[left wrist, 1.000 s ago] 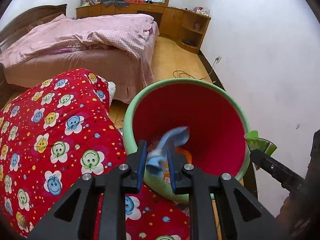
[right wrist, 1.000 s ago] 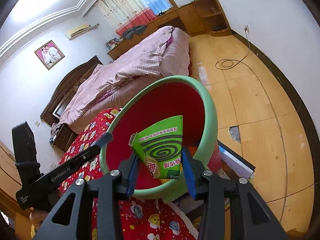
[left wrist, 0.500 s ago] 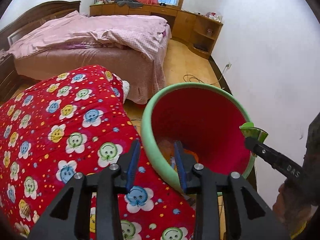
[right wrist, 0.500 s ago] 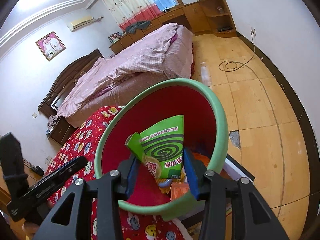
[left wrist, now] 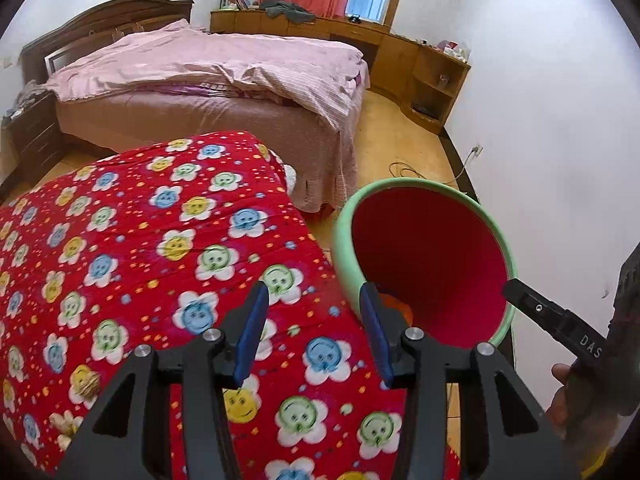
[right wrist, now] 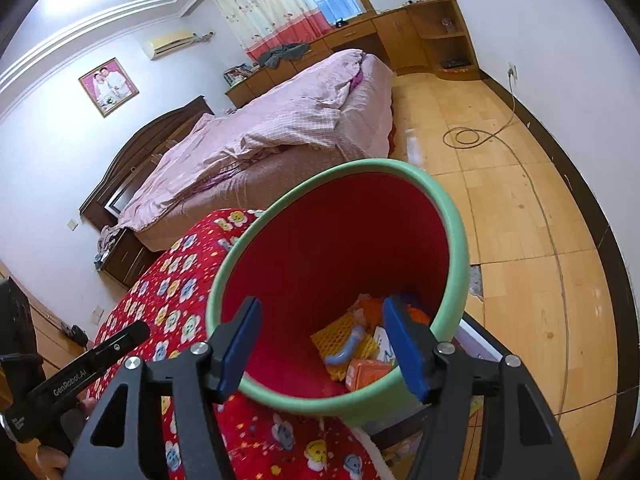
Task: Collect trash
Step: 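Move both open tools back over the quilt near the peanut shells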
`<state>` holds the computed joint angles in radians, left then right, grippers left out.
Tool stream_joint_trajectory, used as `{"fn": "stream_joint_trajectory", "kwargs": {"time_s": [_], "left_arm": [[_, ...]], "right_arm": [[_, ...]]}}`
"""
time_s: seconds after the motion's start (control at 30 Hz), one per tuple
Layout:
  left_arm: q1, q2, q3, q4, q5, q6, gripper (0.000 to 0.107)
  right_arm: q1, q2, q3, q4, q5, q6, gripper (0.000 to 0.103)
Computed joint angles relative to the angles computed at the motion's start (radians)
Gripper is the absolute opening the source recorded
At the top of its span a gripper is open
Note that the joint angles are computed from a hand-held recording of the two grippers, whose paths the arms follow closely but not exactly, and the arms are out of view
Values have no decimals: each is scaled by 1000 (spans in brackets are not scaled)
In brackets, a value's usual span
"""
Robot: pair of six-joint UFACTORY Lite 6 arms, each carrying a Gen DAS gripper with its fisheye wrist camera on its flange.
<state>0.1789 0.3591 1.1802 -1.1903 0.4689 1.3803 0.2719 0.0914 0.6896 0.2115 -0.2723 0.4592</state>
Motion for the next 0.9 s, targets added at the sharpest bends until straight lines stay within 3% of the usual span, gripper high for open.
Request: {"fn": "stream_joint_trajectory", "kwargs": {"time_s": [0.1, 0.47, 0.9], "left_arm": [[41, -49, -47, -3, 14, 25, 48], [273, -210, -178, 11, 96, 101, 48], [591, -291, -270, -34, 232, 304, 49]], "right_arm": [[49, -32, -13, 154, 6, -129, 74], [333, -99, 8, 885, -53, -754, 81], [672, 22, 175, 1223, -248, -1041, 96]]}}
